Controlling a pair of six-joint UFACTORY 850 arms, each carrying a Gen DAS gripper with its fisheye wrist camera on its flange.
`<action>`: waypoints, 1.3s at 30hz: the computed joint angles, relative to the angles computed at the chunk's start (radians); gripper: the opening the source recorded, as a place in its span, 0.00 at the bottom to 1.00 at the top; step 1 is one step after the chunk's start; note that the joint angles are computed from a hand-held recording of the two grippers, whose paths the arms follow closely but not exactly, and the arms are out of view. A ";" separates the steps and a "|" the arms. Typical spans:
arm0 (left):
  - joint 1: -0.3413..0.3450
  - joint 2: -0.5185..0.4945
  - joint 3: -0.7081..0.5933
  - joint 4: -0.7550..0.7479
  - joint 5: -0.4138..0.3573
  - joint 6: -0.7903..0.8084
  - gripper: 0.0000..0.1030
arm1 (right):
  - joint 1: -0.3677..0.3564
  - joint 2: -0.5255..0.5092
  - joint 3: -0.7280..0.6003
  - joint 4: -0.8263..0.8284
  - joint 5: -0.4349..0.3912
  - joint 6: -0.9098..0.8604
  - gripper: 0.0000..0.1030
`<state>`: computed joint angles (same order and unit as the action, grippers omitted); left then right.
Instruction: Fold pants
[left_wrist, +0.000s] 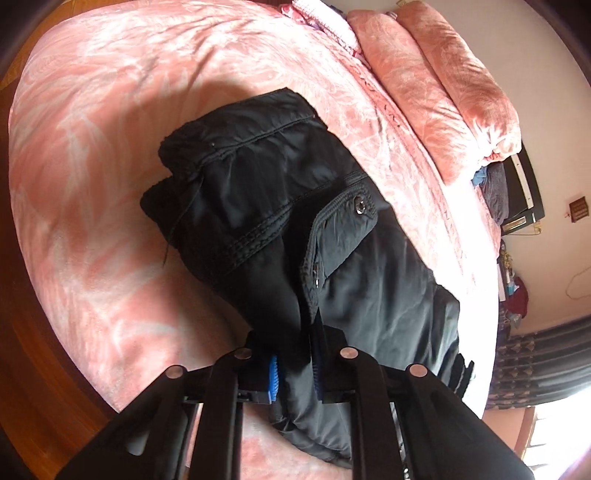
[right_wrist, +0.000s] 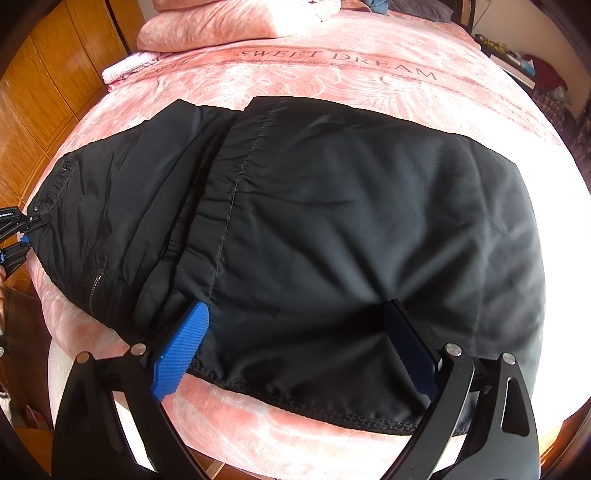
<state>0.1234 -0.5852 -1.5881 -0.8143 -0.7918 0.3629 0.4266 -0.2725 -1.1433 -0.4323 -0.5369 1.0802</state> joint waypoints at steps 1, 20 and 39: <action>0.002 0.010 0.007 -0.039 0.001 0.030 0.12 | 0.001 0.002 0.002 0.000 0.001 0.001 0.93; -0.232 0.178 0.064 -0.166 -0.010 0.515 0.14 | -0.027 0.084 0.084 0.060 0.096 -0.003 0.93; -0.382 0.146 0.123 0.131 -0.124 0.546 0.26 | -0.120 0.243 0.227 0.005 0.135 0.189 0.93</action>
<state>-0.2590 -0.4396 -1.4650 -0.6833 -0.9158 0.9086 0.3066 -0.0300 -0.9165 -0.4273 -0.4022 1.2691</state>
